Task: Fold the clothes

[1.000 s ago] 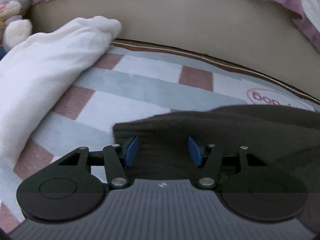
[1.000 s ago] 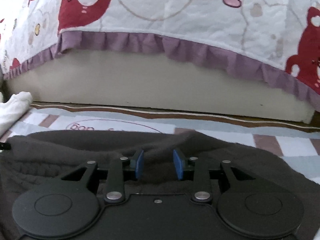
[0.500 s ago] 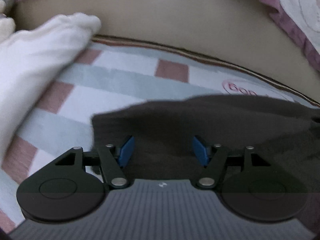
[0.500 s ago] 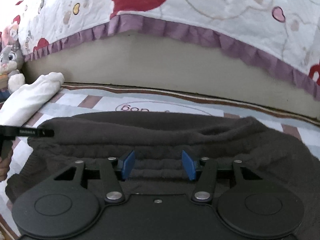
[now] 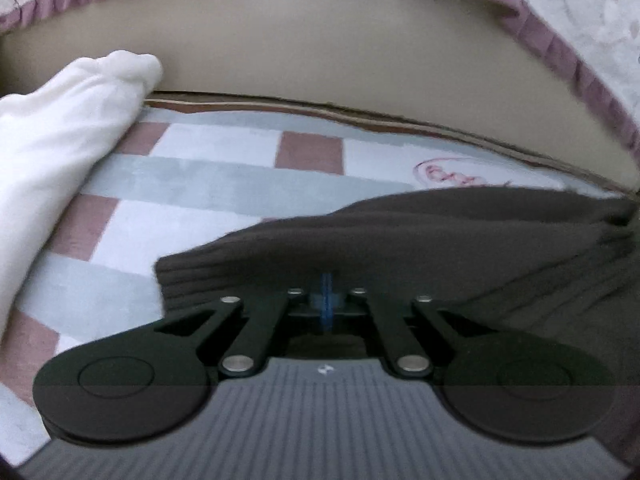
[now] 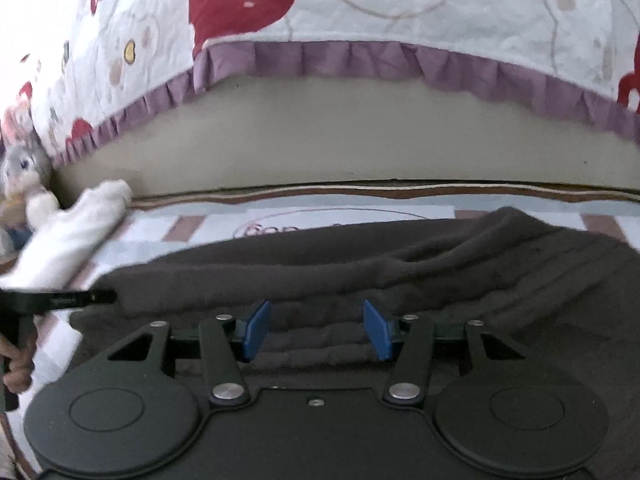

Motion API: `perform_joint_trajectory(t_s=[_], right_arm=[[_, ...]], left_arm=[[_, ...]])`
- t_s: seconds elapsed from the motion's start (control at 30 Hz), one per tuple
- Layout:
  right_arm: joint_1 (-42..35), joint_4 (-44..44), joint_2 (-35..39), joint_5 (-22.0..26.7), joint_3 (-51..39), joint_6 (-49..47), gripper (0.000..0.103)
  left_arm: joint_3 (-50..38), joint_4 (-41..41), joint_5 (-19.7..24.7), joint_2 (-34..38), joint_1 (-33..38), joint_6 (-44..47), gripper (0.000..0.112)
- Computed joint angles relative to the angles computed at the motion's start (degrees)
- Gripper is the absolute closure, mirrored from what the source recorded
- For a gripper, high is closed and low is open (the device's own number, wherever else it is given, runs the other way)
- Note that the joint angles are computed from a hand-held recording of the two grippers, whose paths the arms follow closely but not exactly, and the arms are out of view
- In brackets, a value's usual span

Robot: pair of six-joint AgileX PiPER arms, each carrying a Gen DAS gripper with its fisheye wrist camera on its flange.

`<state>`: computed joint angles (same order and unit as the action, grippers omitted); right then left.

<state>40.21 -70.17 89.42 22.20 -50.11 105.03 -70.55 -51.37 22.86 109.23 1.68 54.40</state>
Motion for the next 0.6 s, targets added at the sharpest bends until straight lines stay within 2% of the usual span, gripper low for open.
perform_joint_trajectory(t_s=[0.07,0.13,0.17,0.23,0.33,0.37,0.43,0.47,0.57,0.6], right_arm=[[-0.5,-1.3,0.5,-0.4,0.3,0.4,0.046],[-1.0,-1.6,1.3,-0.7,0.4,0.0,0.046],[-1.4,-1.8,1.5,-0.9,0.5,0.2,0.046],[-2.1,-3.0,1.6,-1.5,1.0,1.9,0.046],[-2.9,-6.3,1.2,-2.6,1.6,5.6,0.046],[-3.0,-6.8,1.1,-2.6,1.5,5.9,0.046],[-3.2,-7.3,1.2,-2.4,1.4,6.1,0.046],[-3.3,-7.4,1.4,-2.3,1.3,6.1,0.046],[-3.6,-6.8,1.8,-1.0,1.6,6.1,0.046],[-3.7,-6.6,1.9,-0.4,1.6,6.2,0.046]], left_arm=[[1.5,-1.0,-1.1,-2.0,-0.4,1.2,0.112],[3.3,-7.9,1.0,-4.8,0.9,8.0,0.112],[4.0,-10.9,2.9,-6.1,1.8,10.8,0.112],[4.9,-14.1,10.5,-8.3,4.5,13.5,0.112],[6.5,-12.1,17.1,-10.8,6.0,12.5,0.112],[6.7,-9.5,16.2,-11.3,5.3,10.4,0.112],[6.9,-5.5,10.6,-11.0,3.3,5.8,0.108],[6.0,-2.9,7.9,-10.0,2.6,2.1,0.104],[2.0,4.6,1.4,-5.0,1.0,-8.3,0.080],[1.3,5.3,-1.5,-3.5,0.6,-8.7,0.079]])
